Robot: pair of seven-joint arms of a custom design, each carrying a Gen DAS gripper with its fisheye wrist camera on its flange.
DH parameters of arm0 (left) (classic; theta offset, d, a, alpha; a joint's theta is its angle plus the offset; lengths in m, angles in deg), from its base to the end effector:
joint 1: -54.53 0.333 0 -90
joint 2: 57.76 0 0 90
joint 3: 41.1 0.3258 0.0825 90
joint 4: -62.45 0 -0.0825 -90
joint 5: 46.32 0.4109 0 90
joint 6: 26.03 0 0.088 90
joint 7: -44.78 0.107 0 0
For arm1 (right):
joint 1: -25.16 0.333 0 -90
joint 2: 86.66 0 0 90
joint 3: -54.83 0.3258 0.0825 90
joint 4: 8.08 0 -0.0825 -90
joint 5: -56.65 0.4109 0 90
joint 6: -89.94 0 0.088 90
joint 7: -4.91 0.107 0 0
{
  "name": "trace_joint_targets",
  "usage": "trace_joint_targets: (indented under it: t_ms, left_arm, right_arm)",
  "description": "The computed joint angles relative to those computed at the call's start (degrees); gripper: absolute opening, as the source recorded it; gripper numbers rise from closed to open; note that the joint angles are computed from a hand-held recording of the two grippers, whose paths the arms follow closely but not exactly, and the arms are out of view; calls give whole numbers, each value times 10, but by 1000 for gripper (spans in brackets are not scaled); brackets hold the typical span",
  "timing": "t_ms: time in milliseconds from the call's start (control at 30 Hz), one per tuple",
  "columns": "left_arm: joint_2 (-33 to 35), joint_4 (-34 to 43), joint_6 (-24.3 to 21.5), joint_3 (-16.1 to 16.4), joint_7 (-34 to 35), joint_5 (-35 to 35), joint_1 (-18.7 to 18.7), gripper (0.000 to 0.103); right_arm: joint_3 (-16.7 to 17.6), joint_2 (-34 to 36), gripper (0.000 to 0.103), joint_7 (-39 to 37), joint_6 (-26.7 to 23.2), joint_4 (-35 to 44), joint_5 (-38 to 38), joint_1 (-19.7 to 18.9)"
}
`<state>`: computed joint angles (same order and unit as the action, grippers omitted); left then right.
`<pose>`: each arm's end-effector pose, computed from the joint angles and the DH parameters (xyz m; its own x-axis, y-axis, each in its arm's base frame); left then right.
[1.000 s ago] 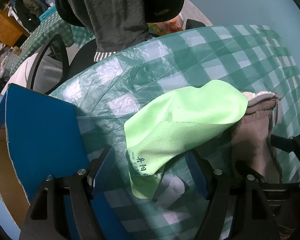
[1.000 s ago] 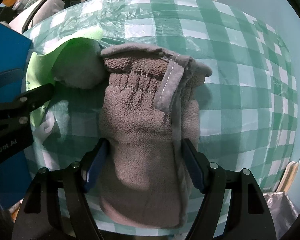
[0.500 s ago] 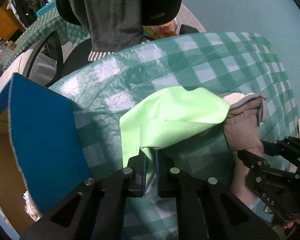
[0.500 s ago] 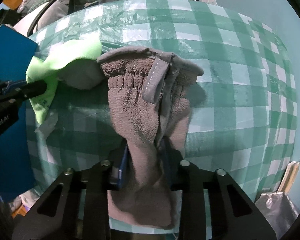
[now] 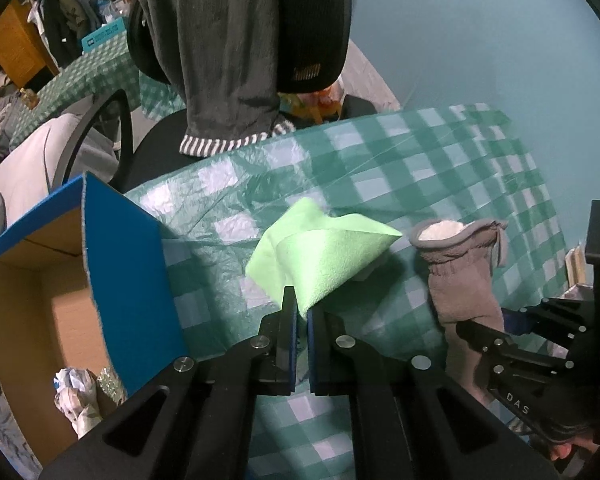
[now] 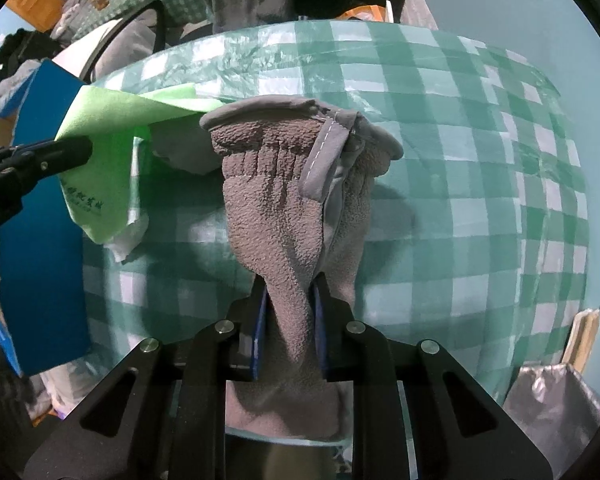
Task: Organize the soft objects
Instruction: 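Carry the green cloth and grey glove with both tools over the box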
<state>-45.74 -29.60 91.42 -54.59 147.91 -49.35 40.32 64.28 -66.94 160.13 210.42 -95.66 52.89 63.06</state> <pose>0.6037 -0.3053 0.5347 -0.6349 -0.7714 0.0439 -0.7543 0.6065 -0.2513 0.4972 0.5125 0.4871 -0.2798 -0.9372 -0.2082 -0.9464 0.3056 -0.1042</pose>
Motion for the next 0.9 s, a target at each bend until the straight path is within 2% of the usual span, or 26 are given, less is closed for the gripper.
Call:
trace_joint_targets:
  t_ms: [433, 900]
  left_arm:
    - [-65, -44, 29, 3, 9, -25, 8, 4]
    - [-120, -85, 36, 13, 4, -48, 21, 4]
  right_arm:
    - [3, -34, 19, 32, -2, -10, -34, 13]
    - [3, -23, 18, 33, -31, 38, -59, 25]
